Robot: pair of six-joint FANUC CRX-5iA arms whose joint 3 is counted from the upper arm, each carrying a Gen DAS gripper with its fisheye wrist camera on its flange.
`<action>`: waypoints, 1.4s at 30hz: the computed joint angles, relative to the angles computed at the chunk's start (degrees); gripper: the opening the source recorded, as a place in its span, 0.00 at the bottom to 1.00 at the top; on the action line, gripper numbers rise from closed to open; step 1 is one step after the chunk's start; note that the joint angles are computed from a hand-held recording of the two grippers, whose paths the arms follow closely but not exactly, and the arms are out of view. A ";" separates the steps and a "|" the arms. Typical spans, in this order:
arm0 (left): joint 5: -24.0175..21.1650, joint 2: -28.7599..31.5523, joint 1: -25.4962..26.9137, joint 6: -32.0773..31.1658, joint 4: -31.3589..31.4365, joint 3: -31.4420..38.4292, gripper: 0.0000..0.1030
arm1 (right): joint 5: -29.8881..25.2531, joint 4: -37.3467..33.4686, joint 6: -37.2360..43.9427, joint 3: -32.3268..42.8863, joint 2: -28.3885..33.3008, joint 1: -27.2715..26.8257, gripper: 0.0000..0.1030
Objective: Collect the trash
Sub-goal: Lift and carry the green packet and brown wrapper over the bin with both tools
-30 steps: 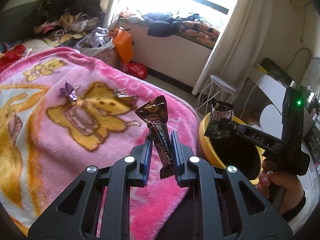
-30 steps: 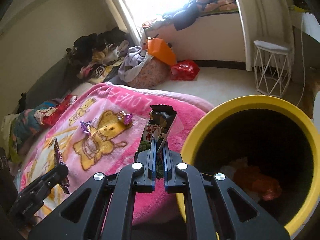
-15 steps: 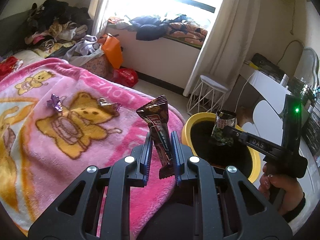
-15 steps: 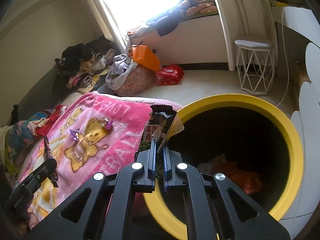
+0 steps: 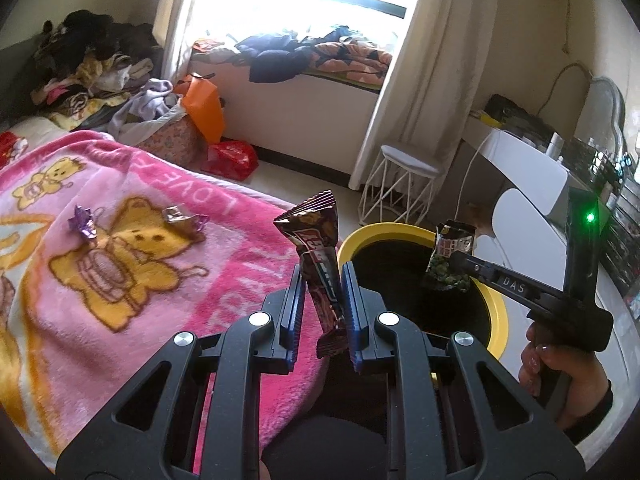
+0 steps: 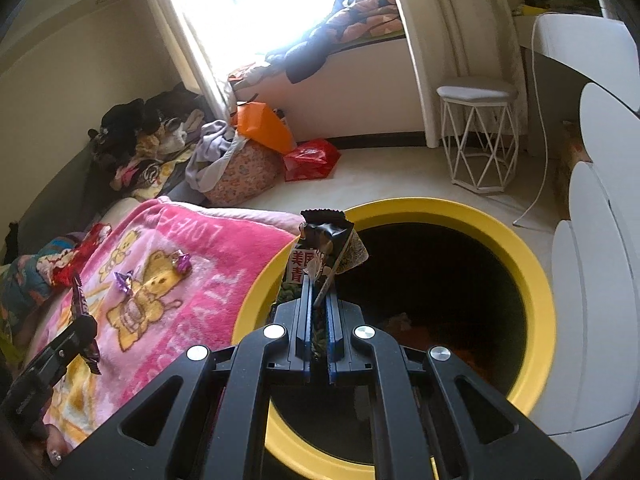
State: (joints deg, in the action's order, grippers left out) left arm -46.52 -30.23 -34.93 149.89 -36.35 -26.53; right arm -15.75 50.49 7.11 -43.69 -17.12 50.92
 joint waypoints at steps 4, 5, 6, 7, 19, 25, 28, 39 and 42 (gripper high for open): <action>1.19 1.50 0.00 -1.11 0.42 0.56 0.13 | -0.32 0.40 -0.89 -0.51 -0.42 -0.93 0.05; 1.67 2.01 0.03 -1.45 0.63 0.74 0.13 | -0.34 0.25 -0.84 -0.58 -0.52 -1.14 0.05; 1.90 2.36 -0.05 -1.61 0.71 0.90 0.13 | -0.42 0.06 -0.77 -0.66 -0.66 -1.35 0.05; 2.21 2.69 0.03 -1.91 0.86 0.98 0.13 | -0.63 0.12 -0.85 -0.76 -0.83 -1.52 0.05; 4.75 6.81 -0.23 -4.64 2.13 2.85 0.13 | -1.52 4.97 -5.24 -2.71 -2.02 -4.45 0.06; 6.45 9.30 0.03 -6.53 3.17 4.04 0.13 | -1.93 4.64 -5.55 -3.12 -2.45 -5.17 0.06; 7.14 10.76 0.01 -7.26 3.36 4.80 0.13 | -2.23 3.68 -5.16 -2.98 -2.31 -5.22 0.06; 11.62 14.76 3.07 -14.46 9.95 4.85 0.13 | -2.50 -3.74 1.03 -1.81 -1.70 -5.58 0.06; 12.00 15.68 3.35 -15.12 10.59 5.12 0.13 | -2.39 -5.00 2.36 -1.65 -1.57 -5.71 0.06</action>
